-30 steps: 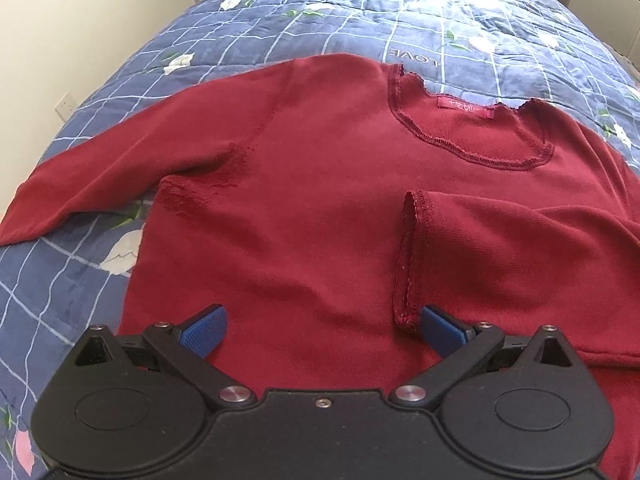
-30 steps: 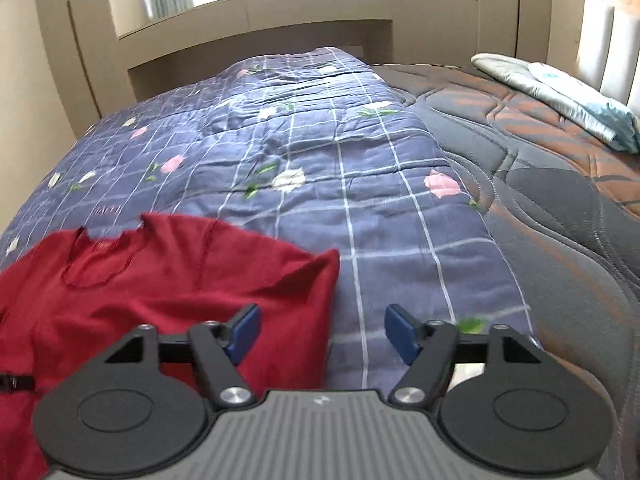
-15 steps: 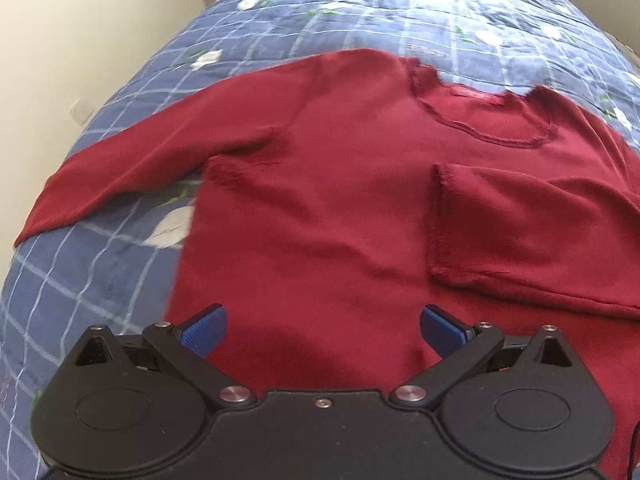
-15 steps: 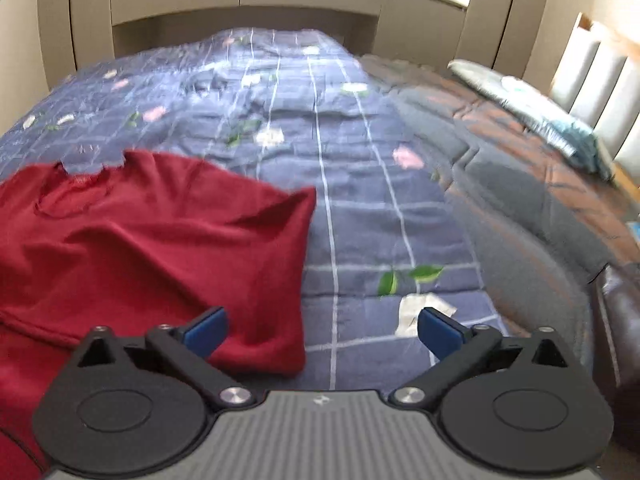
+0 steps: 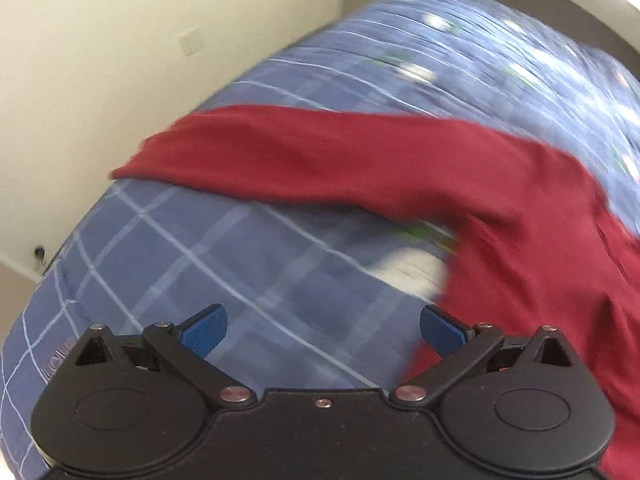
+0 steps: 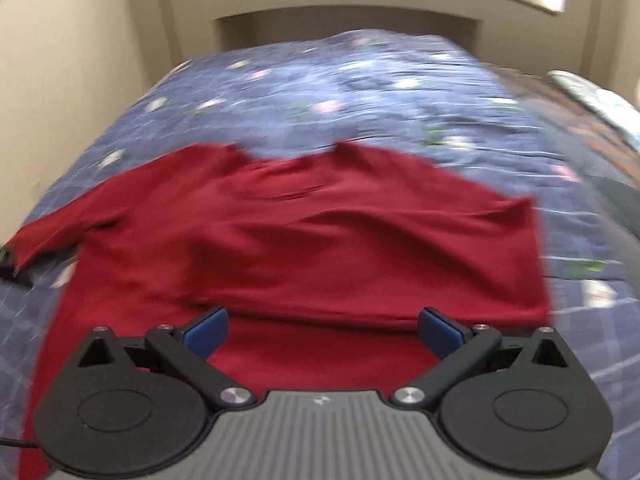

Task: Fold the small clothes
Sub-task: 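Grasp the other sleeve cuff with the left gripper and lift it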

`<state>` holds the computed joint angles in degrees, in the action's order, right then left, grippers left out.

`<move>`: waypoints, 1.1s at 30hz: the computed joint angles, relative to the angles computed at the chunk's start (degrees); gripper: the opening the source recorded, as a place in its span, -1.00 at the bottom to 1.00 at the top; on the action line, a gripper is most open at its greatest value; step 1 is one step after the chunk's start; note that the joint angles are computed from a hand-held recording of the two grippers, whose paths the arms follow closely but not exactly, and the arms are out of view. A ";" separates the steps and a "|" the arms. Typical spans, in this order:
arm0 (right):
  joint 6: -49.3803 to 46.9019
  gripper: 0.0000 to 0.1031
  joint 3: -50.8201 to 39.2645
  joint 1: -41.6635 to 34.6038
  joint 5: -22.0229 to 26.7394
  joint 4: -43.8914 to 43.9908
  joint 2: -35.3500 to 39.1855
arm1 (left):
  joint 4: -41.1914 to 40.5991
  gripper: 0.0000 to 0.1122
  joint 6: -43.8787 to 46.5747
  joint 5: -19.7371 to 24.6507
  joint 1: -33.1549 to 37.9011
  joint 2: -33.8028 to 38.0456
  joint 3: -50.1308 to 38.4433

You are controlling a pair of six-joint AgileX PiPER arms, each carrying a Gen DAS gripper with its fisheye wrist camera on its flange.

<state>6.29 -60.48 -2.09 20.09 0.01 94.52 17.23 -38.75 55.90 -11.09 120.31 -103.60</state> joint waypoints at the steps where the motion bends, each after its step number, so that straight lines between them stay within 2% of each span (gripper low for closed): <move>1: 0.34 1.00 -0.59 1.74 0.20 -0.37 0.57 | -0.25 0.82 0.14 -0.76 1.81 0.06 0.25; 8: 10.14 1.00 -5.86 11.89 2.19 -8.10 5.89 | -1.05 0.82 -1.45 -6.99 13.49 2.80 -0.55; 14: 17.18 1.00 -10.00 15.89 4.35 -12.52 9.43 | -6.58 0.82 -1.93 -9.76 20.04 8.36 -7.78; 16: 18.42 1.00 -11.31 16.89 4.96 -13.44 10.70 | -8.77 0.79 -1.55 -9.48 21.35 10.83 -11.48; 17: 18.86 1.00 -11.66 17.33 5.01 -13.77 11.19 | -9.16 0.72 -2.22 -9.21 21.64 11.69 -12.76; 19: 19.75 1.00 -12.54 18.16 5.26 -14.27 12.26 | -10.55 0.37 -3.30 -8.68 22.62 13.63 -15.77; 20: 20.20 1.00 -12.86 18.48 5.37 -14.41 12.69 | -10.77 0.27 -4.18 -8.52 22.83 14.20 -16.58; 22: 20.71 1.00 -13.23 18.97 5.61 -14.25 13.12 | -10.44 -0.19 -6.60 -7.52 23.22 15.73 -18.92; 25: 20.66 1.00 -13.18 19.43 5.34 -13.38 13.24 | -10.65 -0.60 -9.21 -6.17 24.01 17.84 -21.78; 28: 20.64 1.00 -13.18 19.83 5.33 -13.06 13.27 | -11.76 -0.82 -9.19 -8.93 24.91 17.84 -20.45; 33: 21.81 1.00 -12.47 19.58 4.84 -13.38 12.58 | -8.92 -0.93 -11.78 -14.24 24.04 13.84 -13.50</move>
<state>28.10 -72.95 17.49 24.93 -13.37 107.10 8.30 -50.53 41.67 12.95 134.15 -117.10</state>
